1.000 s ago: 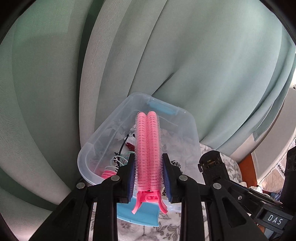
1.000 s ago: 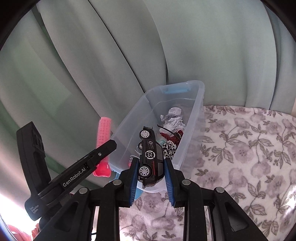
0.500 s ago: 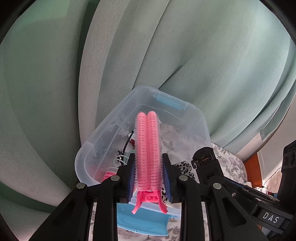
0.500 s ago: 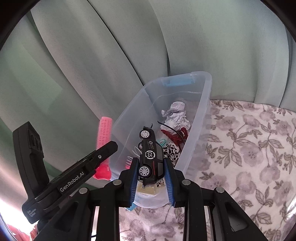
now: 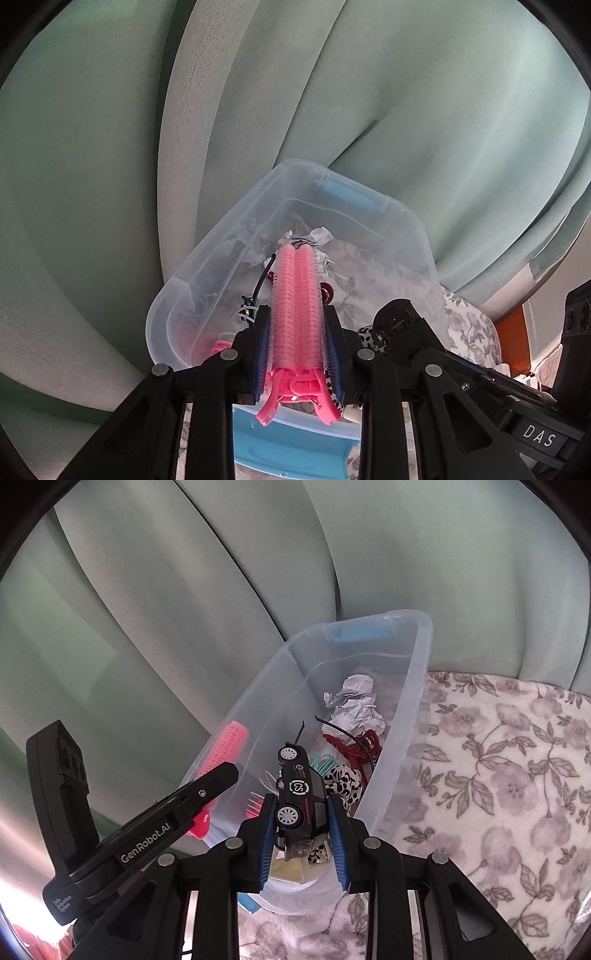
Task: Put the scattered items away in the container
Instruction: 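Lower both tools into the box and open them to release the items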
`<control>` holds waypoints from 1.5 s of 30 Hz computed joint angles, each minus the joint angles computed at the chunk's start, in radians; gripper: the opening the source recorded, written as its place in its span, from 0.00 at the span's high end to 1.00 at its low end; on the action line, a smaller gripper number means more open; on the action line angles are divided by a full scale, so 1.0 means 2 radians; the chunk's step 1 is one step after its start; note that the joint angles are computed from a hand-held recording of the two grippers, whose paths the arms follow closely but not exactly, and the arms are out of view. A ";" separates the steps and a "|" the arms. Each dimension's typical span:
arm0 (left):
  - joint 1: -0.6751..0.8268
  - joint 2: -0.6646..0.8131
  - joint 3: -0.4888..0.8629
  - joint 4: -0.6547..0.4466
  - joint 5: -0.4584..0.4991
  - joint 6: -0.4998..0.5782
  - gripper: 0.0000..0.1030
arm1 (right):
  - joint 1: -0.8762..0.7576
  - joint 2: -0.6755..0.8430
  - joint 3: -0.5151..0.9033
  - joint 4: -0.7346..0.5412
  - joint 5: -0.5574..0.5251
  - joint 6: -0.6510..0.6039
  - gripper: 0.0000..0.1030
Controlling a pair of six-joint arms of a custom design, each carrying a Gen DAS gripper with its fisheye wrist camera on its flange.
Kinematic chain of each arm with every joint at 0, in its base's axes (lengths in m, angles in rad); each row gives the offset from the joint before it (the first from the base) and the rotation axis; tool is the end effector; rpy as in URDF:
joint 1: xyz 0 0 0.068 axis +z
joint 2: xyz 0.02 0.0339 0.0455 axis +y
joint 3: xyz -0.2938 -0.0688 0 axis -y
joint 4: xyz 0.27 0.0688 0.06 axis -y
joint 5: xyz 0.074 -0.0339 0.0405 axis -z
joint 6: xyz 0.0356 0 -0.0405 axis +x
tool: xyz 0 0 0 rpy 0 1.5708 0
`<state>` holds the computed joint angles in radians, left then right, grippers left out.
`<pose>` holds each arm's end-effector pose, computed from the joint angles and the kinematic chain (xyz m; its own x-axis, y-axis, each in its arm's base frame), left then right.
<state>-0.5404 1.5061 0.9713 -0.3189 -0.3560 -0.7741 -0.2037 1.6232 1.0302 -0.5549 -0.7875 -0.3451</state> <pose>0.2932 -0.1614 0.2398 -0.6620 -0.3670 -0.6536 -0.2475 0.9301 -0.2716 0.3317 -0.0428 0.2154 -0.7923 -0.0801 -0.6048 -0.4358 0.7681 0.4692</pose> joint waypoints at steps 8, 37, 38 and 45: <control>0.002 0.007 -0.005 0.006 0.007 -0.010 0.57 | 0.003 0.004 0.001 0.006 0.004 0.003 0.70; -0.046 -0.037 0.008 -0.039 -0.024 -0.011 0.24 | -0.052 -0.089 -0.027 -0.057 -0.008 -0.052 0.40; -0.051 -0.040 0.009 -0.043 -0.029 -0.010 0.23 | -0.057 -0.093 -0.028 -0.062 -0.010 -0.055 0.40; -0.085 -0.049 0.021 -0.073 -0.060 -0.006 0.19 | -0.103 -0.119 -0.031 -0.097 -0.029 -0.079 0.35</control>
<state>-0.7098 1.4079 1.0129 -0.4649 -0.4764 -0.7865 -0.4103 1.3843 0.9691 -0.7486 -0.8450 -0.5024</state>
